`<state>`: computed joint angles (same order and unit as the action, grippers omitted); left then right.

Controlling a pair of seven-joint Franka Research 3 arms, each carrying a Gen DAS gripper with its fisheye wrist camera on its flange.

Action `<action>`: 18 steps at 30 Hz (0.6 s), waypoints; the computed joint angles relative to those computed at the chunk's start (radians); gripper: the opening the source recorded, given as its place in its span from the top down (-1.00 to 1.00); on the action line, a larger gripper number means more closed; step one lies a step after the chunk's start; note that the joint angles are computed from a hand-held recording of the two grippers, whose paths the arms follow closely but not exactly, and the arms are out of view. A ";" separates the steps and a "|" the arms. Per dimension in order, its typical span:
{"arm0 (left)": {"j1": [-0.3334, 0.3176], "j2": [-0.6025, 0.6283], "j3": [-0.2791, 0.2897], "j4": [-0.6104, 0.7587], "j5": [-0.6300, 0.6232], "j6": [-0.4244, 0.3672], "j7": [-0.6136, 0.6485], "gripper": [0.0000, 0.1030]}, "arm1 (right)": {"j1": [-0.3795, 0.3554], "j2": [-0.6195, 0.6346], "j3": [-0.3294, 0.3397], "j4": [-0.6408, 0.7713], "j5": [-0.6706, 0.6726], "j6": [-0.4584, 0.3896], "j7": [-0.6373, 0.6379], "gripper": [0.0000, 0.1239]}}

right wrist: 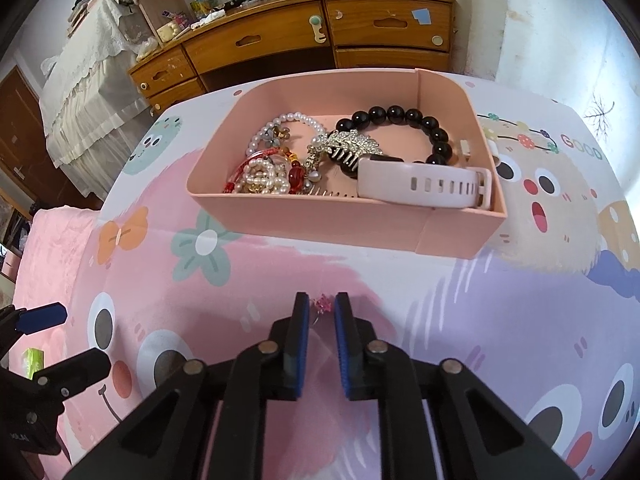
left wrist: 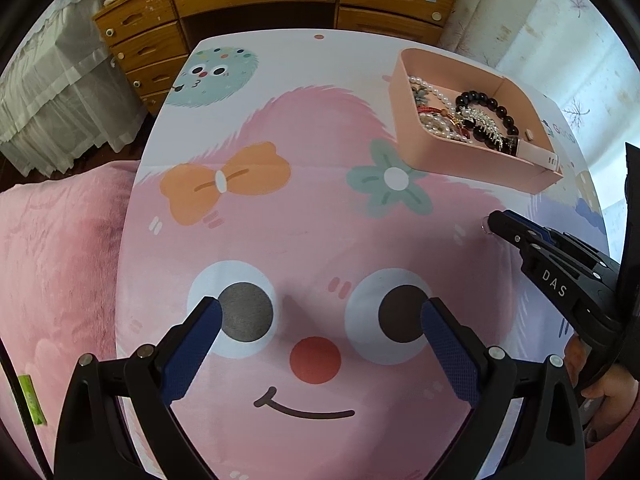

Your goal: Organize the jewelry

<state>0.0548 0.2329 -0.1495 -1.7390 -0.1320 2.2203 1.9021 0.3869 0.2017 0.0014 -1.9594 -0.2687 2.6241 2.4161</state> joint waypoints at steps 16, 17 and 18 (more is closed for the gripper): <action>0.015 -0.013 0.003 -0.007 -0.034 -0.010 0.041 -0.92 | 0.008 0.003 0.011 0.044 0.043 0.029 -0.068 0.88; 0.015 -0.013 0.003 -0.008 -0.036 -0.010 0.042 -0.92 | 0.007 0.001 0.012 0.046 0.048 0.042 -0.073 0.88; 0.017 -0.014 0.003 -0.008 -0.039 -0.011 0.046 -0.92 | 0.006 -0.002 0.010 0.049 0.049 0.053 -0.073 0.88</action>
<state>0.0715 0.2188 -0.1463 -1.7475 -0.1711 2.2090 1.9483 0.3933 0.2002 0.0117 -1.9107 -0.2196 2.6773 2.3429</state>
